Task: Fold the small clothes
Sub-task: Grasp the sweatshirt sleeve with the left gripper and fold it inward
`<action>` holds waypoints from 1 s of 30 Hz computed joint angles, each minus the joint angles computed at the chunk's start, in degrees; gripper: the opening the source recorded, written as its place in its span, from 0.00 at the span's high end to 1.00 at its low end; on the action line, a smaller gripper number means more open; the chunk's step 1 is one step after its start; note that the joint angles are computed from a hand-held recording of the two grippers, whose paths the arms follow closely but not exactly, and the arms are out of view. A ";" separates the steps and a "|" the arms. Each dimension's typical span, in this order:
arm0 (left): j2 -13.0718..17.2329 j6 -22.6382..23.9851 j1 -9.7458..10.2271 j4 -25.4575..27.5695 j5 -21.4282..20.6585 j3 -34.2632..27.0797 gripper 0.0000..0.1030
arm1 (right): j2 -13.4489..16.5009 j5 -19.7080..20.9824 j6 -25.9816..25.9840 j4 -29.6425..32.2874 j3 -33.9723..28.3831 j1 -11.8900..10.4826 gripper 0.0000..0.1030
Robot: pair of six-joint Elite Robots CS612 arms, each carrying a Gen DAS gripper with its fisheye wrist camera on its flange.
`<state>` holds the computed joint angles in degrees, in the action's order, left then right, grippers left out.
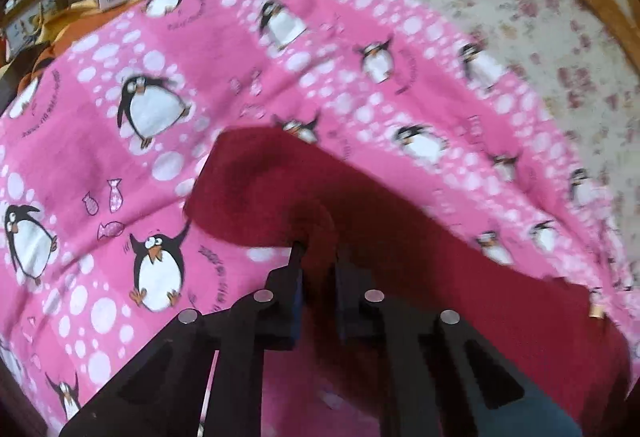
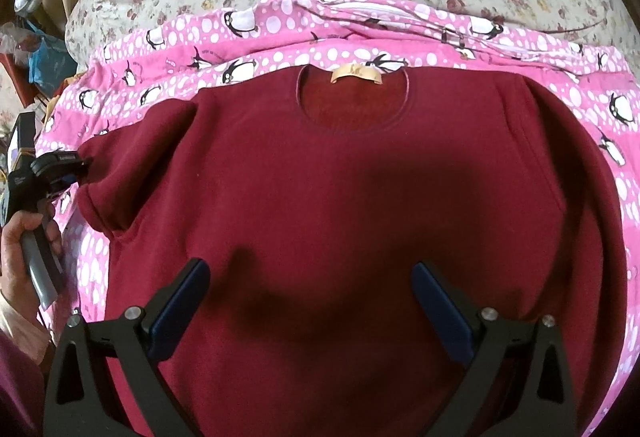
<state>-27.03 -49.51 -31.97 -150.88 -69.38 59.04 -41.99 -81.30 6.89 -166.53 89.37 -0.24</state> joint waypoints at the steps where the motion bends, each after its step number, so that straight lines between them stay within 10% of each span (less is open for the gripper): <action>1: -0.46 0.35 -0.22 -1.38 0.00 0.65 1.00 | -0.12 0.13 0.03 -0.04 0.12 -0.11 0.00; 9: -3.86 7.56 -3.91 -19.54 -9.30 5.29 1.00 | -2.44 -0.83 2.25 -3.99 3.15 -1.93 0.00; 22: 1.09 21.27 -7.60 -6.38 -29.82 -3.32 0.93 | -4.83 -1.27 2.42 -6.46 6.72 -4.31 0.00; 30: -5.33 19.06 -8.16 -10.18 -16.08 7.67 0.88 | -4.56 -0.33 1.67 -7.14 6.55 -4.17 0.00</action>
<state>-32.35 -30.45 -40.13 -161.06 -85.46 66.71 -46.55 -81.63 8.56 -173.68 95.92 -4.41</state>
